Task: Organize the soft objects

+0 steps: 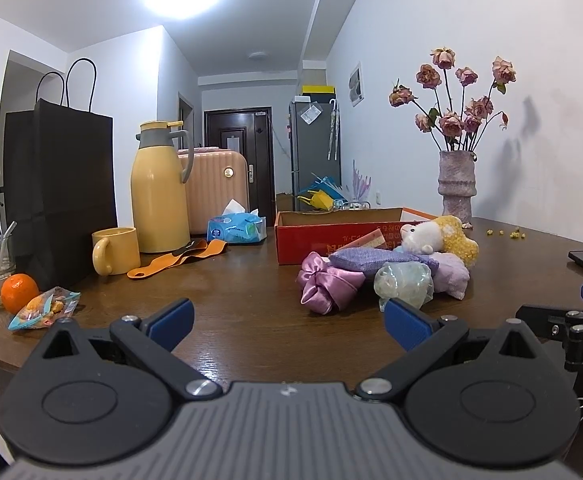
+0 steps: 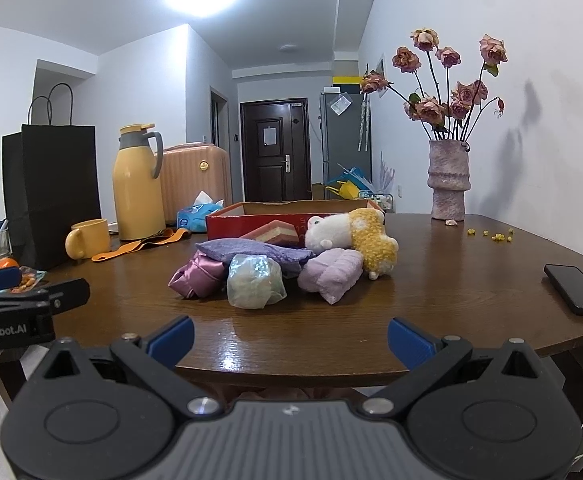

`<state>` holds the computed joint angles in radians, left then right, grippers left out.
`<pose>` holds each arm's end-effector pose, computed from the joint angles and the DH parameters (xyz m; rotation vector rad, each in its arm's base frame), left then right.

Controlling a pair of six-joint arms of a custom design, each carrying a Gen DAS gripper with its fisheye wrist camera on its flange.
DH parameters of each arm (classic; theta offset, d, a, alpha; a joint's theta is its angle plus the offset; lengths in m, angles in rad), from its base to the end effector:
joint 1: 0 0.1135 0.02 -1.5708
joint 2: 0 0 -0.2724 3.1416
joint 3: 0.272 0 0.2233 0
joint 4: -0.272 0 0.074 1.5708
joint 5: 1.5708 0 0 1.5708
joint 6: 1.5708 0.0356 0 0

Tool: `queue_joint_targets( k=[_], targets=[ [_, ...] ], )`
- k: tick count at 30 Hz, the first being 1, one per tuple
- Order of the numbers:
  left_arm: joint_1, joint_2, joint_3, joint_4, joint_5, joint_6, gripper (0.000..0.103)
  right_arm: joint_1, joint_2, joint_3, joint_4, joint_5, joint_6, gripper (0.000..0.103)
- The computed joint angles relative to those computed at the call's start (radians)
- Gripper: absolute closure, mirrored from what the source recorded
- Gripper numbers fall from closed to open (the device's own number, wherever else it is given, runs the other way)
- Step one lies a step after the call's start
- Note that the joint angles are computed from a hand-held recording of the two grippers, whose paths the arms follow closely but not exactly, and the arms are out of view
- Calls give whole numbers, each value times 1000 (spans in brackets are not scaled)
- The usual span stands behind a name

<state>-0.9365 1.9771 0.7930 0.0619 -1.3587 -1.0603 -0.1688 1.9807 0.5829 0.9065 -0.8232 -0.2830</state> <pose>0.2056 -0.2208 0.1137 -0.4306 1.7288 0.4304 0.3112 -0.0266 0.1155 -0.5956 1.8411 0.5453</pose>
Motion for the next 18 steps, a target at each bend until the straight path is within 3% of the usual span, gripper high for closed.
queue_joint_targets(
  k=[18],
  targets=[
    [-5, -4, -11, 33, -9, 30, 0, -6, 3, 6, -5, -2, 17, 0]
  ],
)
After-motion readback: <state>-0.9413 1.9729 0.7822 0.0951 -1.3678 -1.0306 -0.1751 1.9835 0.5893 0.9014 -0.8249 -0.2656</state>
